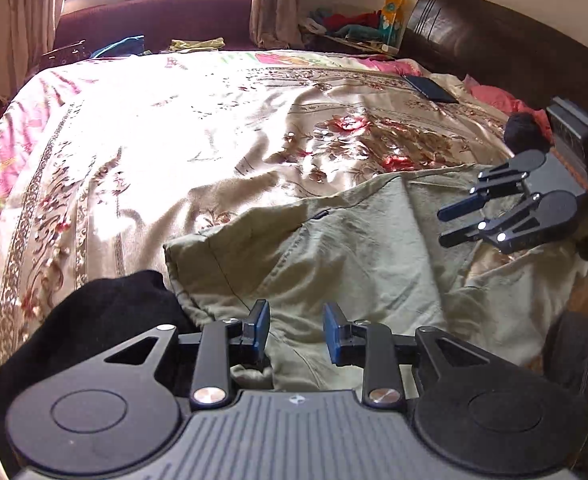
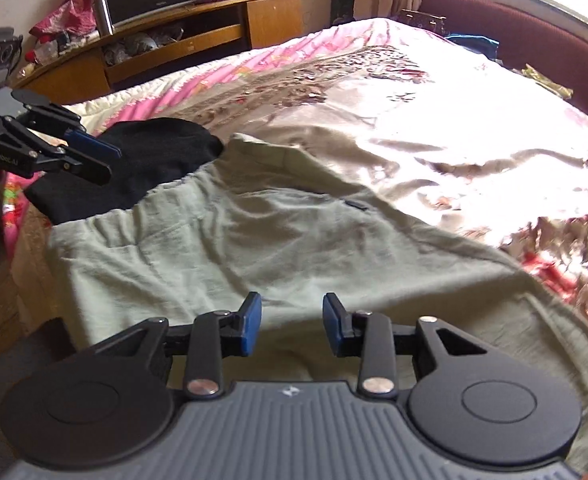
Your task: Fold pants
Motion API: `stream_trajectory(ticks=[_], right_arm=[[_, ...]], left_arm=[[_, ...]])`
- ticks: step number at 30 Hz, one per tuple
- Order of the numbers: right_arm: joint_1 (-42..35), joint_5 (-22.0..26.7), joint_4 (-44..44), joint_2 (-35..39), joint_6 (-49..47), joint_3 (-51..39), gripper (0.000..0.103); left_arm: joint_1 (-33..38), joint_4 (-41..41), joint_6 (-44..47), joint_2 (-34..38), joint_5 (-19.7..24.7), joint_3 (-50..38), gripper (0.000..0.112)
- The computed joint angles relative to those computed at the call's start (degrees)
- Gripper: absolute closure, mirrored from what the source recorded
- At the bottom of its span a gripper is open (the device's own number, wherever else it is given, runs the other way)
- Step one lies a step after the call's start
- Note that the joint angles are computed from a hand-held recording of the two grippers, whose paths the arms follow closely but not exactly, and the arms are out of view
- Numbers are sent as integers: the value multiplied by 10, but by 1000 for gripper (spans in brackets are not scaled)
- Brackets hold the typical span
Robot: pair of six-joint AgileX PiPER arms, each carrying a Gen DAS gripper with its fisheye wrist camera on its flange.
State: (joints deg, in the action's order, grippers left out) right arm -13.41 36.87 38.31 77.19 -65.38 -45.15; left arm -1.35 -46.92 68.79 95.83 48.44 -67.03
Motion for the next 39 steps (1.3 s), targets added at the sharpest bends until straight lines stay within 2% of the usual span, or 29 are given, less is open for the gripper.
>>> stream_trajectory(ticks=[2,4,8,11,14,17,24,25,27,29,30,31,32,34,36,39], right_arm=[[-13,-28,-30,80,-25,-64,64],[-18,-41,-61,162,-40,-135,62],[-21,-6,-125,298,-21,-265,59],[-19,36,-150,359,-14,-324,58],[-20,57,-150,362,-22,-337,58],[-29,110,-157,364,-20,-358,57],[-22,96,-150,367,-19,-351,58],[-22,90,-149,363,-19,-345,62],[-22,83,-147,359,-12,-338,70],[-17,72,-157,353,5,-333,88],[-14,68,-169,351,20,-333,103],[-15,73,-173,353,26,-339,103],[-16,77,-174,355,32,-344,103],[-18,75,-174,356,42,-346,103],[-19,70,-174,354,56,-346,103],[-25,66,-166,347,54,-343,103]], left_arm=[[-29,48,-44,67,-21,-72,70],[-44,99,-86,136,-14,-151,70],[-54,152,-122,223,11,-263,67],[-55,177,-134,281,73,-344,57],[-62,197,-121,290,82,-355,57],[-52,168,-101,287,103,-366,56],[-62,220,-119,296,66,-377,55],[-60,212,-110,296,63,-376,54],[-68,232,-120,307,47,-384,44],[-77,267,-138,329,46,-412,39],[-74,268,-146,344,64,-437,39],[-71,264,-155,356,84,-461,39],[-68,258,-163,369,103,-484,42],[-70,255,-169,380,116,-498,56],[-75,258,-158,369,102,-479,69],[-71,243,-155,350,85,-454,73]])
